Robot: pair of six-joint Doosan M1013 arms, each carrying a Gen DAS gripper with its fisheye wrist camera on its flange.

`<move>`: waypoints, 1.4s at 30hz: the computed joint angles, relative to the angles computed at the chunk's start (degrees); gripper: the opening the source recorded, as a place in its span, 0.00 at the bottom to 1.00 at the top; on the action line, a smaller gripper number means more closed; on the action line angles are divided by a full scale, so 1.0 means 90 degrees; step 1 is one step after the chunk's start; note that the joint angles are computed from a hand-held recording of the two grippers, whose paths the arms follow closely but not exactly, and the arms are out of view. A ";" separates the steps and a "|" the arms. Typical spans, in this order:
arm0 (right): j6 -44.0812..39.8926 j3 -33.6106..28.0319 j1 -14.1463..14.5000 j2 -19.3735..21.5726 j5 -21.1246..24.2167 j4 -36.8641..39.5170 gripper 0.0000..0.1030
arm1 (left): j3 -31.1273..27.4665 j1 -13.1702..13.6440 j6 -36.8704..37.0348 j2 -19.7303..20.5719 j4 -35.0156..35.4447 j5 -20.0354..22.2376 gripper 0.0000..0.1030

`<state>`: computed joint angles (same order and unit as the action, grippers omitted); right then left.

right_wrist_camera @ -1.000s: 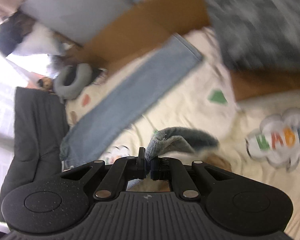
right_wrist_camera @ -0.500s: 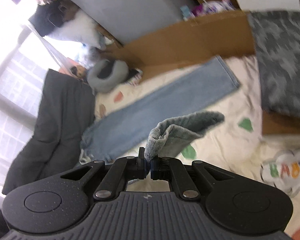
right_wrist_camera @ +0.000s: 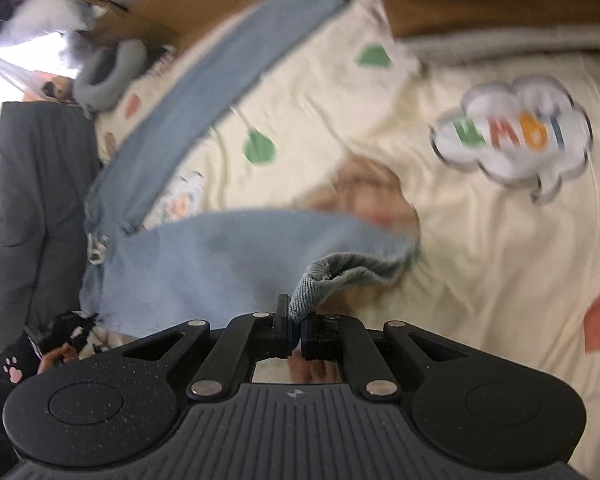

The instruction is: Fold clothes

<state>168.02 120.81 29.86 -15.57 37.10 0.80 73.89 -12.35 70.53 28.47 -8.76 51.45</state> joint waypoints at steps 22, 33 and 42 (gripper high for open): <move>0.0538 0.0834 -0.0186 -0.0156 -0.0158 0.0277 0.41 | -0.0154 -0.0184 -0.0109 0.0064 0.0872 0.0376 0.10; 0.0616 0.1173 -0.0779 0.0216 -0.1516 0.0303 0.41 | -0.0099 -0.0114 -0.0316 -0.0001 0.1044 0.0475 0.31; 0.1229 0.1181 -0.0918 0.0613 -0.1744 0.0325 0.42 | -0.0171 -0.0214 -0.0060 0.0072 0.1040 0.0521 0.38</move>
<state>179.08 131.43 21.59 -10.05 21.40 3.72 72.35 -14.28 69.99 29.12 0.60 56.14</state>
